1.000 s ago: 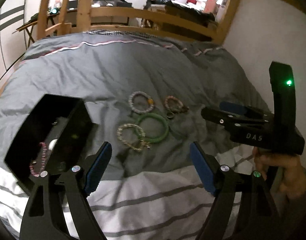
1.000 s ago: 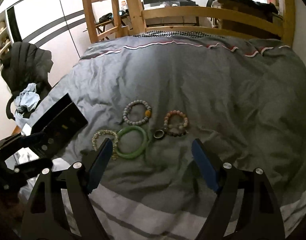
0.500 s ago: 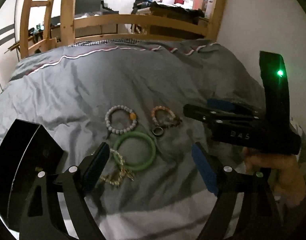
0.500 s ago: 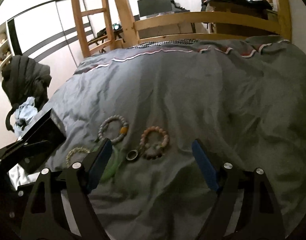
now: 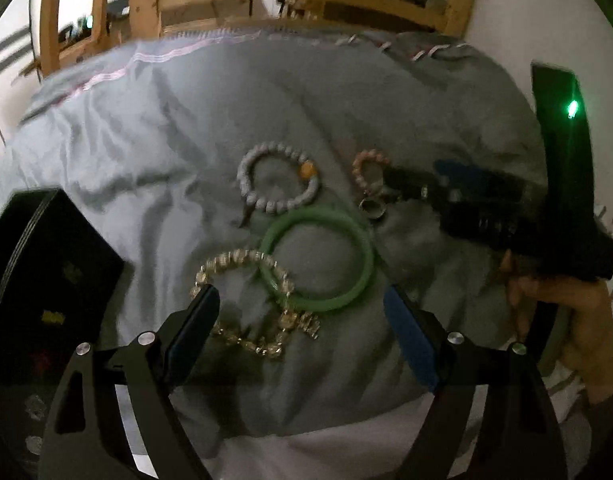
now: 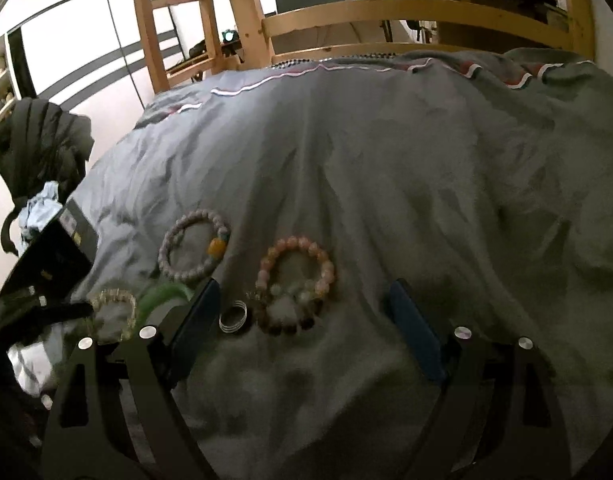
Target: Organize jewelry
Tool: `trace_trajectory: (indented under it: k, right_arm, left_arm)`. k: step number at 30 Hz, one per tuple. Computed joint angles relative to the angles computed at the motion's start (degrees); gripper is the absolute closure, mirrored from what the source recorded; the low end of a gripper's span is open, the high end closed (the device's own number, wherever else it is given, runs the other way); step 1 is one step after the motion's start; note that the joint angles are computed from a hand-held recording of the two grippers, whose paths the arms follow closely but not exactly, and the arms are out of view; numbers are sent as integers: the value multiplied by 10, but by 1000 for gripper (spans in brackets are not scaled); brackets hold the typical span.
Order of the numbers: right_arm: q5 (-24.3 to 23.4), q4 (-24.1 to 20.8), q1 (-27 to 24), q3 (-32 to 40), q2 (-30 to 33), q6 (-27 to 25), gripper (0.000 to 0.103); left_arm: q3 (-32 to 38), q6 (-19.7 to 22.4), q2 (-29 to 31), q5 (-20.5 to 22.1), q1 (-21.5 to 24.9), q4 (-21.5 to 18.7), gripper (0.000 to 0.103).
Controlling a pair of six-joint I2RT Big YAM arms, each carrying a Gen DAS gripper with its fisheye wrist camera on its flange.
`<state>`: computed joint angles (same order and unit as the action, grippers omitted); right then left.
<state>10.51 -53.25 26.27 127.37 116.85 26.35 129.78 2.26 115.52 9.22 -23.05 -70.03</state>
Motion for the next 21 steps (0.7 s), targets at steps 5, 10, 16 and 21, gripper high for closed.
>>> trace_trajectory:
  k: [5,10,16,21]
  right_arm:
    - [0,-42,1,71,41,-28,32]
    - [-5,-81,-3,90,61,-21,51]
    - [-3,-70,-12,50,36,6,90]
    - [-6,-45,-12,21,14,10,91]
  left_arm:
    - [47,-23,31,14,11,-52,71]
    - [87,-50,56,24,23,-84,95]
    - [94,-59,58,37,27,-90,95]
    - [47,-47,25,20,21,-52,96]
